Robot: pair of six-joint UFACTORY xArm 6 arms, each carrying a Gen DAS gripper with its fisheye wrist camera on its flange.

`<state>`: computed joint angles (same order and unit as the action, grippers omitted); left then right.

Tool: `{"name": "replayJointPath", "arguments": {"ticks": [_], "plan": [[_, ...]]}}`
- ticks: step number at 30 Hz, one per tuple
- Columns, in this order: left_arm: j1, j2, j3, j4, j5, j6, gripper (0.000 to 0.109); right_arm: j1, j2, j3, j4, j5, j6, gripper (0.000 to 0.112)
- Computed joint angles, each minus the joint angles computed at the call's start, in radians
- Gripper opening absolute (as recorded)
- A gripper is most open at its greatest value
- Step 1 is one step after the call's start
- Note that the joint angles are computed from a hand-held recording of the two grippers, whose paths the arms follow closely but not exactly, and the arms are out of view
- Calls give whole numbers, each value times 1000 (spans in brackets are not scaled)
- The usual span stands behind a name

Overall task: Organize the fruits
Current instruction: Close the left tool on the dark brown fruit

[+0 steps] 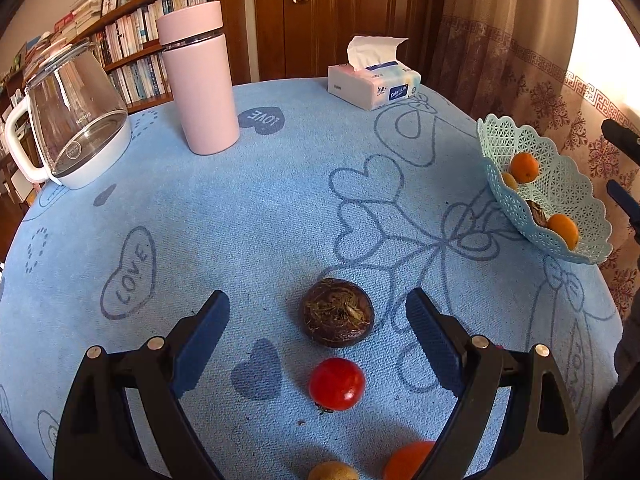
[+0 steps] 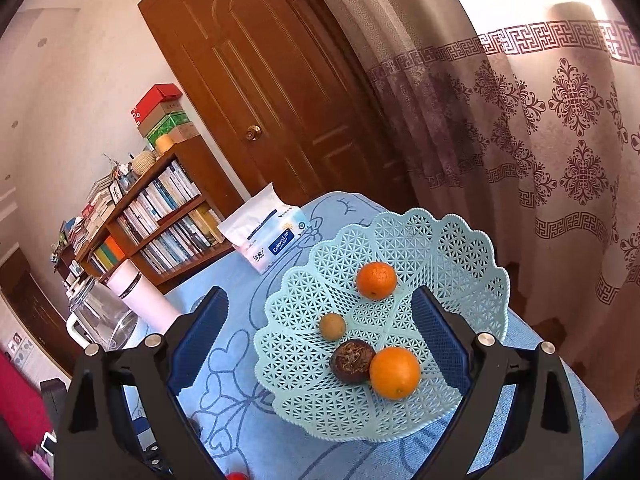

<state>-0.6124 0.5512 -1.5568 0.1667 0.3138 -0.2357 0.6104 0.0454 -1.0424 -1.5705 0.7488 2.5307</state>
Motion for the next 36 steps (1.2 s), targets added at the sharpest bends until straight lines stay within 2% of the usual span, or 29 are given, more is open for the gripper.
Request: {"name": "replayJointPath", "arguments": {"ticks": [3, 5, 11, 13, 16, 18, 20, 21, 27, 32, 36], "plan": [[0, 12, -16, -23, 20, 23, 86, -3, 5, -4, 1, -9, -6, 94], [2, 18, -26, -45, 35, 38, 79, -2, 9, -8, 1, -14, -12, 94], [5, 60, -95, -255, 123, 216, 73, -4, 21, -21, 3, -27, -29, 94], [9, 79, -126, -258, 156, 211, 68, -4, 22, -22, 1, -31, -30, 94], [8, 88, -140, -242, 160, 221, 64, -4, 27, -27, 0, -37, -37, 94], [5, 86, -136, -247, 151, 239, 58, -5, 30, -32, -2, -44, -45, 94], [3, 83, -130, -269, 144, 256, 46, -3, 34, -38, -7, -48, -55, 94], [2, 80, -125, -278, 140, 260, 44, -2, 36, -40, -10, -52, -60, 94], [14, 45, -69, -303, 97, 236, 44, -8, 53, -60, -29, -102, -78, 94], [37, -23, 31, -248, 2, 159, 44, -39, 79, -87, -66, -224, -67, 94], [60, -83, 116, -226, -74, 112, 44, -30, 123, -134, -26, -268, -156, 94]]}}
